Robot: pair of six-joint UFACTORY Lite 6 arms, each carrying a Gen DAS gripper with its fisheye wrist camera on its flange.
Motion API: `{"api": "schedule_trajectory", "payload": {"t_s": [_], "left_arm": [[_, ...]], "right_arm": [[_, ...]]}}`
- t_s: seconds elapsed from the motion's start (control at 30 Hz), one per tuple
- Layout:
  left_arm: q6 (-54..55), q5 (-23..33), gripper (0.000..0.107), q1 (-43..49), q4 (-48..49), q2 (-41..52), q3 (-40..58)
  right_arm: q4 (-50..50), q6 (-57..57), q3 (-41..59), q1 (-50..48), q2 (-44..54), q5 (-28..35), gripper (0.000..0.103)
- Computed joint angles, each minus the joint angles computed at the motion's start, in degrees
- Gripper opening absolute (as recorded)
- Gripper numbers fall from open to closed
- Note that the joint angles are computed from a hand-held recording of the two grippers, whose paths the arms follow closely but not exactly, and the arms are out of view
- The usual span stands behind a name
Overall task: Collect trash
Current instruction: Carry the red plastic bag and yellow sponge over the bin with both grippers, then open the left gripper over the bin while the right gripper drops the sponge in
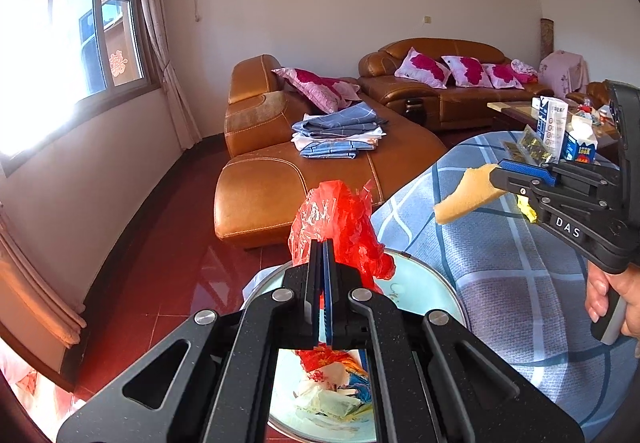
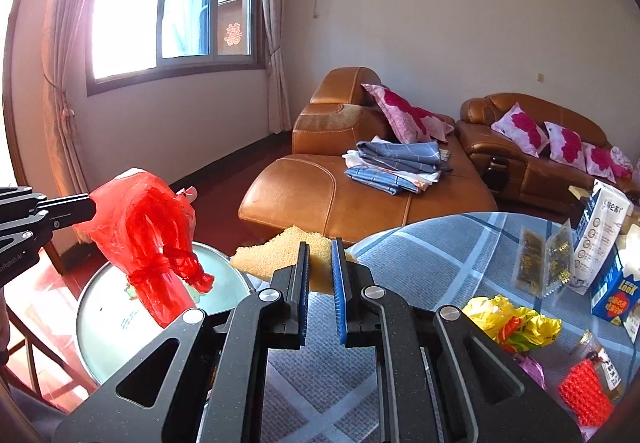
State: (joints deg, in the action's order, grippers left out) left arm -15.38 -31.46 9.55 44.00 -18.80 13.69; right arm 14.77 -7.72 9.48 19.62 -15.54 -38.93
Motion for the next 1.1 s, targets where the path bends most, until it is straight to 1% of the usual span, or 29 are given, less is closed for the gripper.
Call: {"api": "schedule_trajectory", "payload": {"t_s": [0.07, 0.2, 0.33, 0.47, 0.67, 0.83, 0.93, 1.1], "left_arm": [[1.8, 0.3, 0.001, -0.4, -1.8, 0.4, 0.0], [5.2, 0.5, 0.001, 0.2, -4.3, 2.9, 1.0], [5.4, 0.5, 0.001, 1.5, -3.5, 5.0, 2.2], [5.7, 0.5, 0.001, 2.4, -2.9, 5.5, 2.3], [5.1, 0.4, 0.001, 3.4, -1.5, 5.7, 2.5], [6.6, 1.0, 0.001, 2.5, -3.3, 6.8, 3.1], [8.0, 1.3, 0.001, 1.7, -5.5, 7.7, 3.5], [8.6, 1.6, 0.001, 1.3, -6.4, 8.8, 4.3]], "right_arm": [[1.7, -1.9, 0.4, 1.9, 0.9, -0.6, 0.011], [1.5, -3.5, 0.9, 3.6, 1.8, -0.8, 0.012], [0.4, -3.8, 1.8, 3.7, 2.6, -0.2, 0.012], [-4.4, -1.1, 2.4, 1.9, 3.3, 1.0, 0.012], [-4.1, -2.7, 3.2, 2.7, 4.2, 1.4, 0.012], [-5.2, -2.6, 3.1, 3.0, 4.7, 1.0, 0.012], [-4.6, -3.4, 3.3, 3.6, 5.1, 1.0, 0.012], [-4.2, -4.3, 3.7, 4.0, 5.4, 1.2, 0.012]]}}
